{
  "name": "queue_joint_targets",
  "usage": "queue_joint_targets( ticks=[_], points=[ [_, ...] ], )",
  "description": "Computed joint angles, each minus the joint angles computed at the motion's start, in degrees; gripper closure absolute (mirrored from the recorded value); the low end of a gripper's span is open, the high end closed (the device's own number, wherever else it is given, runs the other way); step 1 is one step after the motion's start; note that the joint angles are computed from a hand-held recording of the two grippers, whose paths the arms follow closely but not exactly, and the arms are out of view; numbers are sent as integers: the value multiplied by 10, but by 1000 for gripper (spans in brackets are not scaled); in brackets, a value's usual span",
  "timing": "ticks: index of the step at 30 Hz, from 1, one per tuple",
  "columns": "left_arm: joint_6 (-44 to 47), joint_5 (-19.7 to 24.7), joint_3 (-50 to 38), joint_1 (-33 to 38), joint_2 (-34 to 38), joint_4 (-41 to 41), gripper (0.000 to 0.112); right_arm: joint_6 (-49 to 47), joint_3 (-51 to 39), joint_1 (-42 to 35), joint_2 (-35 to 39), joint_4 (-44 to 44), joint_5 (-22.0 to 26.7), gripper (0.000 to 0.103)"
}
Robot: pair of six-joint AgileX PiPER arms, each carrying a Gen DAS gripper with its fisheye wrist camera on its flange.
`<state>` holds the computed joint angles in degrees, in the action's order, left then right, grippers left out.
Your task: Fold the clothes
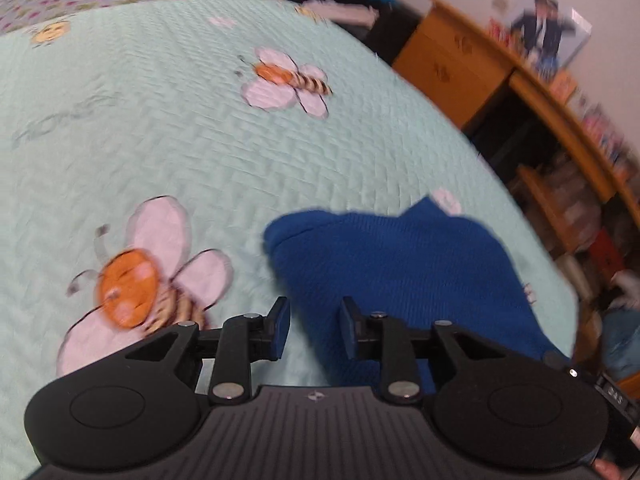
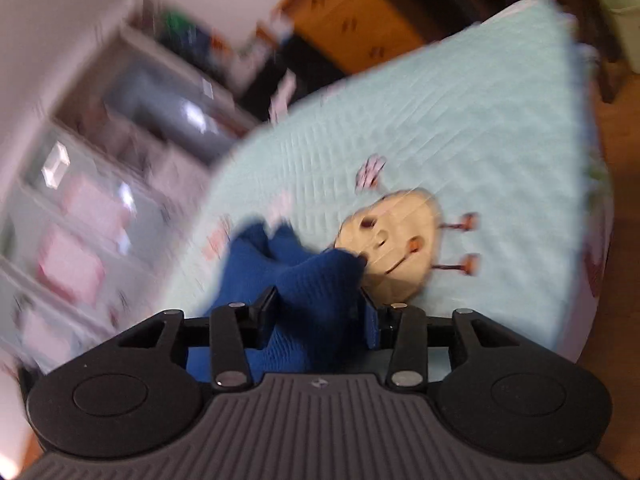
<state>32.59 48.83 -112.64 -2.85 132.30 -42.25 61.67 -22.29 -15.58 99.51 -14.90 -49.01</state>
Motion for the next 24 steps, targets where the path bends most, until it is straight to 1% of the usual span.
queue_joint_targets(
  ticks=[1, 2, 3, 4, 5, 7, 11, 12, 13, 14, 15, 16, 18, 19, 20, 21, 22, 23, 24],
  points=[
    [38, -14, 40, 9, -22, -29, 85, -42, 31, 21, -26, 57, -20, 50],
    [71, -14, 65, 16, -38, -56, 85, -83, 54, 51, -54, 115, -30, 49],
    [97, -3, 81, 22, -47, -81, 85, -110, 65, 76, -81, 149, -30, 49],
    [116, 11, 89, 22, -53, -98, 84, -125, 61, 93, -94, 160, -35, 49],
    [133, 24, 96, 20, -57, -113, 81, -131, 54, 101, -106, 149, -36, 48],
    [157, 20, 126, 6, -71, -123, 81, -135, 10, 121, -102, 109, -9, 45],
    [183, -23, 190, -28, -97, -93, 81, -71, -98, 109, -6, 38, 47, 46],
    [195, -34, 209, -32, -104, -91, 81, -57, -112, 93, 17, 33, 53, 46],
    [207, -42, 219, -35, -110, -87, 81, -47, -125, 80, 38, 32, 62, 48],
    [219, -50, 229, -37, -115, -83, 81, -56, -125, 69, 48, 46, 70, 59],
    [241, -63, 244, -37, -126, -88, 81, -52, -122, 56, 49, 49, 70, 65],
    [260, -78, 255, -38, -134, -94, 81, -68, -108, 56, 33, 75, 73, 66],
    [275, -96, 249, -45, -137, -97, 79, -158, -65, 93, -27, 167, 56, 58],
    [267, -100, 236, -51, -132, -95, 79, -191, -54, 114, -53, 188, 51, 49],
    [255, -101, 220, -58, -125, -91, 78, -201, -56, 130, -67, 185, 58, 47],
    [243, -103, 203, -64, -117, -86, 77, -189, -72, 139, -64, 161, 70, 46],
    [233, -104, 186, -72, -107, -79, 71, -161, -89, 142, -57, 121, 79, 46],
    [207, -107, 166, -82, -94, -58, 65, -131, -112, 146, -34, 90, 82, 46],
    [169, -109, 144, -90, -77, -28, 65, -106, -133, 152, -7, 74, 84, 46]
  ],
)
